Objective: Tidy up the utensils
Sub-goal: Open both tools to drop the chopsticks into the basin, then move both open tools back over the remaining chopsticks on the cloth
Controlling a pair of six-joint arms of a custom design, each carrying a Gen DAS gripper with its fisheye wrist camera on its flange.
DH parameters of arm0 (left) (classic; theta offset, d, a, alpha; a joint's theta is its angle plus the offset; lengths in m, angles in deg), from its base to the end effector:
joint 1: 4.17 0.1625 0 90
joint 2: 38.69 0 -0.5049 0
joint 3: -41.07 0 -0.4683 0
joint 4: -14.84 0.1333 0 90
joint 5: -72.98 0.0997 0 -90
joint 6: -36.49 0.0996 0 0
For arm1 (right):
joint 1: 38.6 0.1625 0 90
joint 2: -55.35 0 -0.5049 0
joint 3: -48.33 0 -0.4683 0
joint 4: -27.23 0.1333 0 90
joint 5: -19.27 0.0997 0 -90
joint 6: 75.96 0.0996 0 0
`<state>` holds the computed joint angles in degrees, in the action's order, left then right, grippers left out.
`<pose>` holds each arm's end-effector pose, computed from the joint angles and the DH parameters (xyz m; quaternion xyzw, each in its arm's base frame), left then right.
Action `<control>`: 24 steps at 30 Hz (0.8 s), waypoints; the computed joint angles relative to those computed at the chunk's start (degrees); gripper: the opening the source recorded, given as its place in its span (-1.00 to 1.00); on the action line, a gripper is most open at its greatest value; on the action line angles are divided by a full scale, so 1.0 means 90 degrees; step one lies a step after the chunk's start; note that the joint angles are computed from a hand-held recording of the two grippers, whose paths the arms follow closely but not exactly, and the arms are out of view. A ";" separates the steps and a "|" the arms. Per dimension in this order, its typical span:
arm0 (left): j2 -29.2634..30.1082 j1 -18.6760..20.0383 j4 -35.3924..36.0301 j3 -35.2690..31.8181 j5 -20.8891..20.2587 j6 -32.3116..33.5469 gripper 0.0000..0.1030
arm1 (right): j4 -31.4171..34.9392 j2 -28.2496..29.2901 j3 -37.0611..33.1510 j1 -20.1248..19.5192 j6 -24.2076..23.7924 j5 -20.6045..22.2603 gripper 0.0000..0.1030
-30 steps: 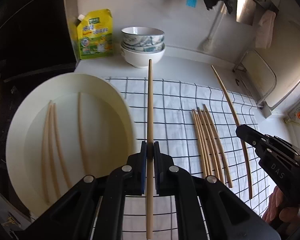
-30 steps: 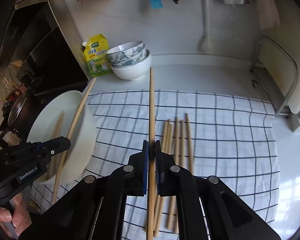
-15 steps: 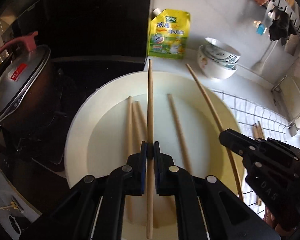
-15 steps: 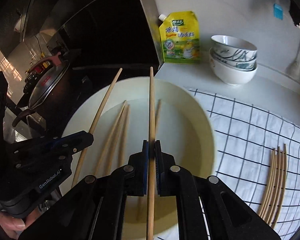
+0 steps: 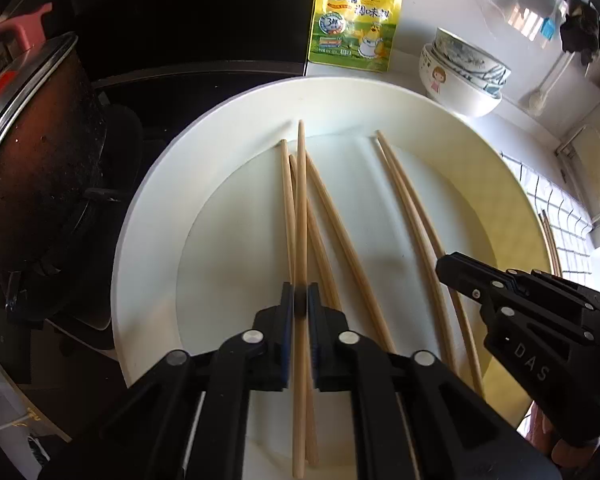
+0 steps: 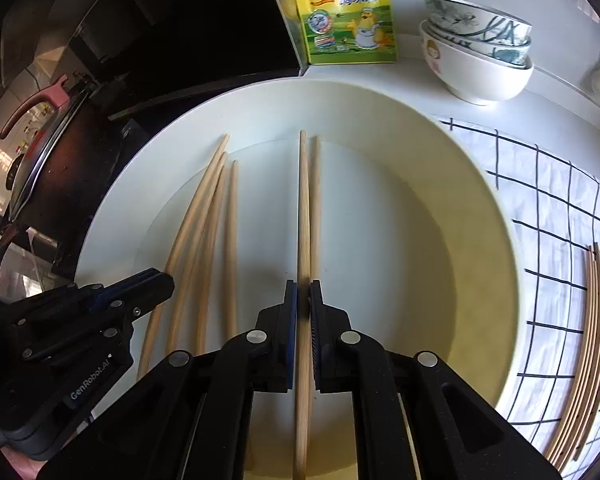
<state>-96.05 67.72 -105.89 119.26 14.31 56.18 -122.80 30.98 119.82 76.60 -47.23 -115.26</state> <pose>-0.0799 -0.8396 0.3545 0.2887 0.9151 -0.0794 0.2701 0.4370 -0.7797 -0.0193 -0.0709 -0.9178 0.2634 0.2884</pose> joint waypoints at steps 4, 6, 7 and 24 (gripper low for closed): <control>-0.0063 -0.0014 -0.0250 0.0038 -0.0034 0.0065 -0.12 | -0.0149 -0.0013 0.0031 0.0067 -0.0070 -0.0267 -0.68; -0.0070 -0.0020 -0.0247 0.0003 -0.0060 0.0038 -0.12 | -0.0189 -0.0037 0.0058 0.0092 -0.0083 -0.0358 -0.68; -0.0075 -0.0026 -0.0250 -0.0009 -0.0066 0.0024 -0.12 | -0.0208 -0.0054 0.0082 0.0107 -0.0066 -0.0395 -0.67; -0.0401 -0.0176 -0.0192 0.0227 -0.0130 0.0033 0.02 | -0.0493 -0.0295 0.0477 0.0394 -0.0109 -0.0723 -0.57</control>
